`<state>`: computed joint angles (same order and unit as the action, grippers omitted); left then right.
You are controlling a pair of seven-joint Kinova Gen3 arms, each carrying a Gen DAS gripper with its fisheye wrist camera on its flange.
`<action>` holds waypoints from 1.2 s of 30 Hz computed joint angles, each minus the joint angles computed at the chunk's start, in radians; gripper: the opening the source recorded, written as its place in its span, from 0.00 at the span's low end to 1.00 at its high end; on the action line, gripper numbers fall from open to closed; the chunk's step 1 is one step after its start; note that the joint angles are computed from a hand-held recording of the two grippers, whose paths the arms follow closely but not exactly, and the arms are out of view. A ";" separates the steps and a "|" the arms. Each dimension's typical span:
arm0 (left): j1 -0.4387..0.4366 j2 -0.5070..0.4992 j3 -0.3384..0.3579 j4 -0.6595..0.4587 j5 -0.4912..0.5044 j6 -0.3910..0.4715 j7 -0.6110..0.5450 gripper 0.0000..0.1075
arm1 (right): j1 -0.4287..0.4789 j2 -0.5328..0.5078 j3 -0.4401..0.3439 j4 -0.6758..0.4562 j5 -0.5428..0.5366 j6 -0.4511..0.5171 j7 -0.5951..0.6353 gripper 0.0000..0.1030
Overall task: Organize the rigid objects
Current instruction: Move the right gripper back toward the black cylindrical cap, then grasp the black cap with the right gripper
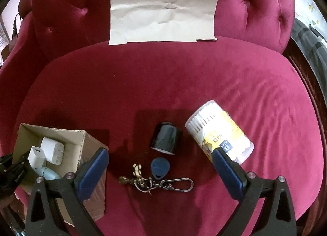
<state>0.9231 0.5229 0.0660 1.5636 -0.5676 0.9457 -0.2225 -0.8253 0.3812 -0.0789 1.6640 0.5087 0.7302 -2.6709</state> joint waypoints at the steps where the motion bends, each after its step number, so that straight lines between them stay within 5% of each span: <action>1: -0.001 0.000 0.000 0.000 0.000 0.000 0.000 0.04 | 0.008 -0.003 -0.003 0.006 -0.007 -0.013 0.003 1.00; 6: -0.001 0.000 0.001 0.000 0.000 0.000 0.000 0.04 | 0.033 0.002 -0.005 0.018 -0.039 -0.040 0.019 0.97; 11: -0.001 0.000 0.001 0.000 0.000 0.000 -0.001 0.04 | 0.047 0.012 -0.001 0.014 -0.073 -0.057 0.040 0.75; 17: 0.001 0.000 0.000 0.004 -0.003 -0.003 0.001 0.04 | 0.037 0.047 0.012 -0.017 -0.084 -0.049 0.069 0.64; 27: -0.004 -0.003 0.002 0.010 0.001 -0.009 -0.003 0.04 | 0.029 0.102 0.032 -0.071 -0.097 -0.011 0.086 0.54; 30: -0.003 -0.001 0.002 0.005 0.001 -0.003 -0.005 0.04 | 0.027 0.120 0.035 -0.091 -0.104 0.006 0.091 0.43; 36: -0.001 0.000 0.002 0.001 0.002 0.000 -0.004 0.04 | 0.011 0.127 0.049 -0.107 -0.094 0.021 0.068 0.42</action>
<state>0.9217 0.5233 0.0676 1.5646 -0.5659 0.9453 -0.2270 -0.8139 0.5084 -0.0298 1.5575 0.4149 0.7517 -2.6025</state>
